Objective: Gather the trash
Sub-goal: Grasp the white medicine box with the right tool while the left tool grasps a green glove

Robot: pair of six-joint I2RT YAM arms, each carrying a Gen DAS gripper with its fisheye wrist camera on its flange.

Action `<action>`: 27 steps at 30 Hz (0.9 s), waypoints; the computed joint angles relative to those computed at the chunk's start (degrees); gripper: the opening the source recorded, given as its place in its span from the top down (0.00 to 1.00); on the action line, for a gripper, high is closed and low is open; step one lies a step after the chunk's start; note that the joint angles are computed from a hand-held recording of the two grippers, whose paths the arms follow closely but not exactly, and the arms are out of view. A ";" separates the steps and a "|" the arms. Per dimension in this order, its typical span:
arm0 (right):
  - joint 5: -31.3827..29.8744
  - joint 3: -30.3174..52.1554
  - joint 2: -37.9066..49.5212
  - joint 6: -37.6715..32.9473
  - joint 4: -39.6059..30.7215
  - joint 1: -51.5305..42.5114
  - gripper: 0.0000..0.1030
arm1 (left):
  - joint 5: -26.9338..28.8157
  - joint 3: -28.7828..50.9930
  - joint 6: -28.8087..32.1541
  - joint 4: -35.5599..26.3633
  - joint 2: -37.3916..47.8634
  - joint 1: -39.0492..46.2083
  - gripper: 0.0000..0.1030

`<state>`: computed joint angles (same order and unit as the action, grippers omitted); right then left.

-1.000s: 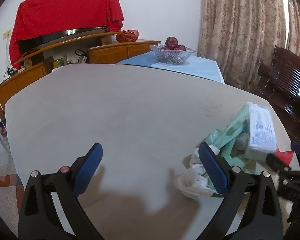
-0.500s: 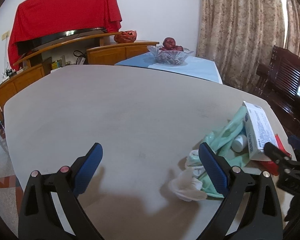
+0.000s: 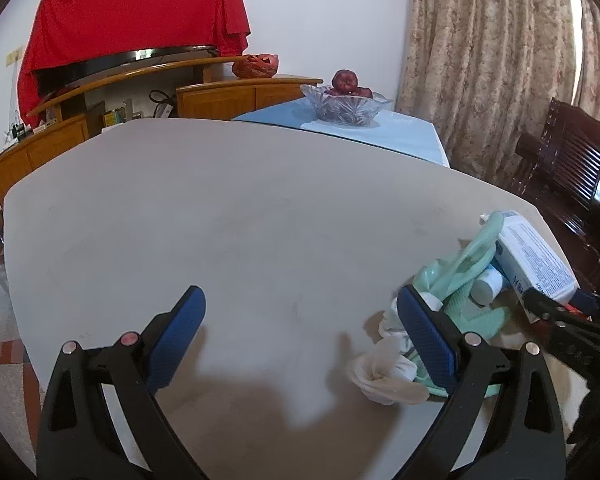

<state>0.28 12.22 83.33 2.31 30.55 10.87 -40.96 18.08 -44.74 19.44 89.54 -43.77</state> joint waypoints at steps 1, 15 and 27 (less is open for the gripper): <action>-0.25 -0.54 -1.14 -0.27 -0.40 -0.63 0.36 | 0.07 0.20 0.06 0.24 0.48 -0.24 0.09; 1.20 5.94 8.92 -0.86 2.11 1.85 0.25 | 0.76 2.04 1.00 0.38 2.20 -0.63 0.09; -8.71 3.33 2.04 -3.72 0.28 -7.30 0.43 | 5.69 8.63 7.35 4.44 8.52 0.00 0.12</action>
